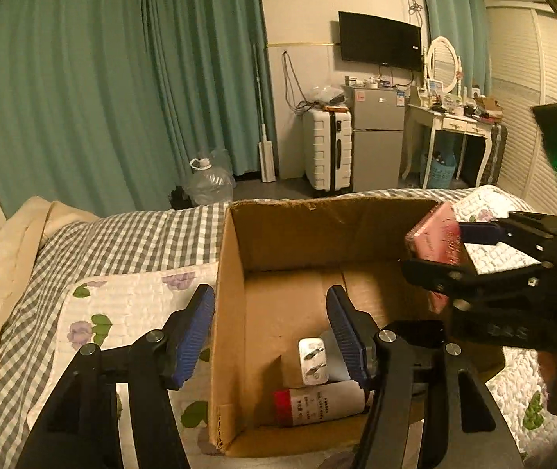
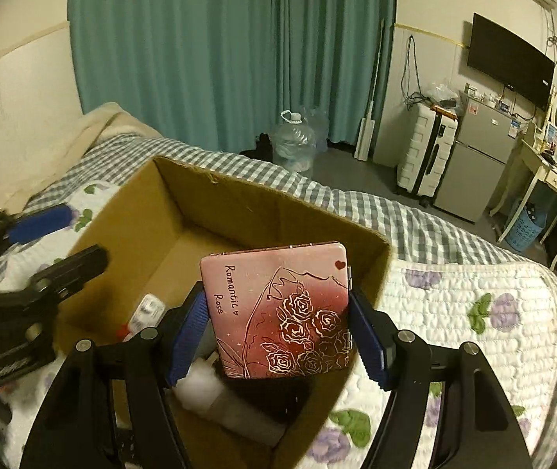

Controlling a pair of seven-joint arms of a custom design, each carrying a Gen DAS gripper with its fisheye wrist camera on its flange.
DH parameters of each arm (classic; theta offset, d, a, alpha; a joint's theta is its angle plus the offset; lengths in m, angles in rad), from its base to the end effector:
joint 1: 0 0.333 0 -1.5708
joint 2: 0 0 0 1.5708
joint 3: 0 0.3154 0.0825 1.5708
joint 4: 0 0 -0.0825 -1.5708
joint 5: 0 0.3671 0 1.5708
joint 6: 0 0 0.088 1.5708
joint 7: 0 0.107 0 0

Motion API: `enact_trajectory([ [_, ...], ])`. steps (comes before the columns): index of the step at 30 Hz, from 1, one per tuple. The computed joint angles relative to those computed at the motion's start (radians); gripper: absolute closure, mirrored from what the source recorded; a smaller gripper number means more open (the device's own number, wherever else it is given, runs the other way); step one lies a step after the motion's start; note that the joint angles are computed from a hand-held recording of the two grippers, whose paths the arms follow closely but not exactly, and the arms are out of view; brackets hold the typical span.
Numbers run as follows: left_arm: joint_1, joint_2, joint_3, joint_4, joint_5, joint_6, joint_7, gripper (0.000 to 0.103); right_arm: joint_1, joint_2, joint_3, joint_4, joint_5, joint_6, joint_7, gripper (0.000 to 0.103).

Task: Organize rigid objects
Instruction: 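Drop the white charger and pink card case into the box, opening both tools, then grasp the black TV remote with the left tool while the right tool grasps the white plug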

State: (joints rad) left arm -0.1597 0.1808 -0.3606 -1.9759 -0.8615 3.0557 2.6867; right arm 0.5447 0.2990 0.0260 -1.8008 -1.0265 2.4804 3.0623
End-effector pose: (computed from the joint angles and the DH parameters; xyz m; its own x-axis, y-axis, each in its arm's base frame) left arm 0.5658 -0.2410 0.4766 -0.6540 -0.7491 -0.1060 -0.3852 0.4503 -0.8055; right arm 0.5468 0.3531 0.4279 -0.2043 -0.9789 0.0102 -0.6641 0.1309 -0.7361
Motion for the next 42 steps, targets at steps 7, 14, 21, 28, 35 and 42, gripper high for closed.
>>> enact_trajectory([
  [7, 0.015, -0.069, -0.013, -0.062, -0.156, 0.012, 0.138, 0.039, 0.04, -0.067, 0.013, -0.061, -0.094, -0.089, 0.149, 0.01],
  [14, -0.037, -0.196, 0.084, -0.185, -0.193, -0.069, 0.159, 0.037, 0.071, -0.203, 0.116, -0.205, -0.122, -0.201, 0.302, 0.004],
  [21, -0.069, -0.253, 0.152, -0.341, -0.027, -0.144, 0.057, 0.037, 0.096, -0.214, 0.182, -0.303, -0.09, -0.207, 0.438, 0.003],
  [28, -0.085, -0.228, 0.156, -0.445, 0.141, -0.193, 0.029, 0.037, 0.087, -0.188, 0.165, -0.325, -0.079, -0.11, 0.475, 0.003],
  [35, -0.081, -0.158, 0.135, -0.409, 0.213, -0.182, -0.03, 0.04, 0.08, -0.175, 0.152, -0.331, -0.06, -0.068, 0.477, 0.003],
  [42, -0.096, -0.26, 0.148, -0.483, 0.075, -0.18, 0.056, 0.072, 0.092, -0.163, 0.154, -0.31, -0.06, -0.102, 0.448, 0.003],
])
